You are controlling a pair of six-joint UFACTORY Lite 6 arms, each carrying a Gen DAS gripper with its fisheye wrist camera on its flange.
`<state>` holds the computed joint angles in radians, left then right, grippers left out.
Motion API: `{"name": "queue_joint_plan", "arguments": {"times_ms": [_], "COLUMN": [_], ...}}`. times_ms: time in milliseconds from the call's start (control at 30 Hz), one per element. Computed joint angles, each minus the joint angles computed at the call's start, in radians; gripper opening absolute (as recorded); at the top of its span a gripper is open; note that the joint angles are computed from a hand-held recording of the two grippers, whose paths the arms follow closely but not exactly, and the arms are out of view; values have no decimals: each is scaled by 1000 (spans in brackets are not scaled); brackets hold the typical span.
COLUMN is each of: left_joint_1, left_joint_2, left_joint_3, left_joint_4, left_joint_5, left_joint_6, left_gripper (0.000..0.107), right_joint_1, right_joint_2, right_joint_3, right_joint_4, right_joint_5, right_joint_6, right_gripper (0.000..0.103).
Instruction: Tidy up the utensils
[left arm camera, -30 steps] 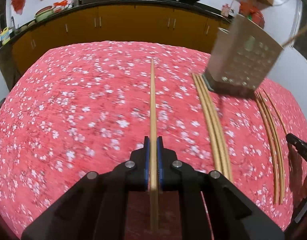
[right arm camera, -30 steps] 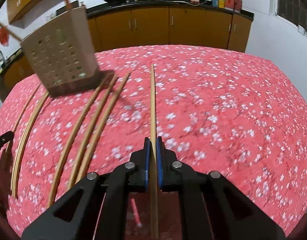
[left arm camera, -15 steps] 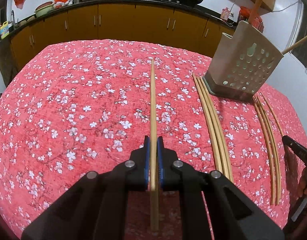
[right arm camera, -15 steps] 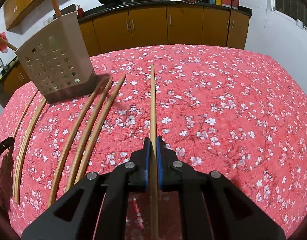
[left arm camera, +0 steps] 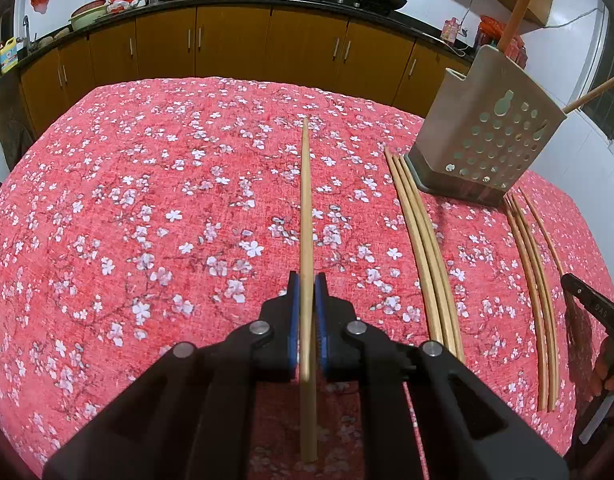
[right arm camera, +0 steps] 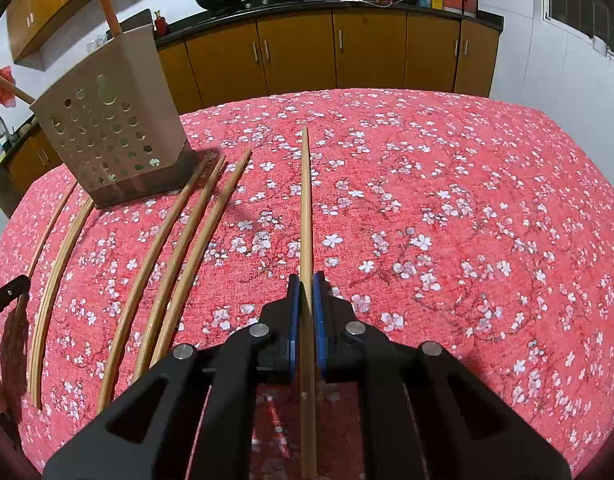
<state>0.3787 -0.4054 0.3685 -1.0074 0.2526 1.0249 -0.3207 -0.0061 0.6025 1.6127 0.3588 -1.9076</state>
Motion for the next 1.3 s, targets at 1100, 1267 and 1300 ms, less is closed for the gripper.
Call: {"name": "queue_joint_plan", "arguments": {"times_ms": [1100, 1267, 1300], "left_joint_1": [52, 45, 42], "left_joint_2": [-412, -405, -400], "left_joint_3": [146, 119, 100], "left_joint_4": [431, 444, 442], "left_joint_5": [281, 271, 264], "left_joint_6": [-409, -419, -416], "left_gripper": [8, 8, 8], "right_joint_1": [-193, -165, -149], "right_joint_2": [-388, -333, -332], "right_joint_3": [30, -23, -56], "right_joint_4": [-345, -450, -454], "right_joint_5": [263, 260, 237], "right_joint_6": [340, 380, 366], "right_gripper": [7, 17, 21]}}
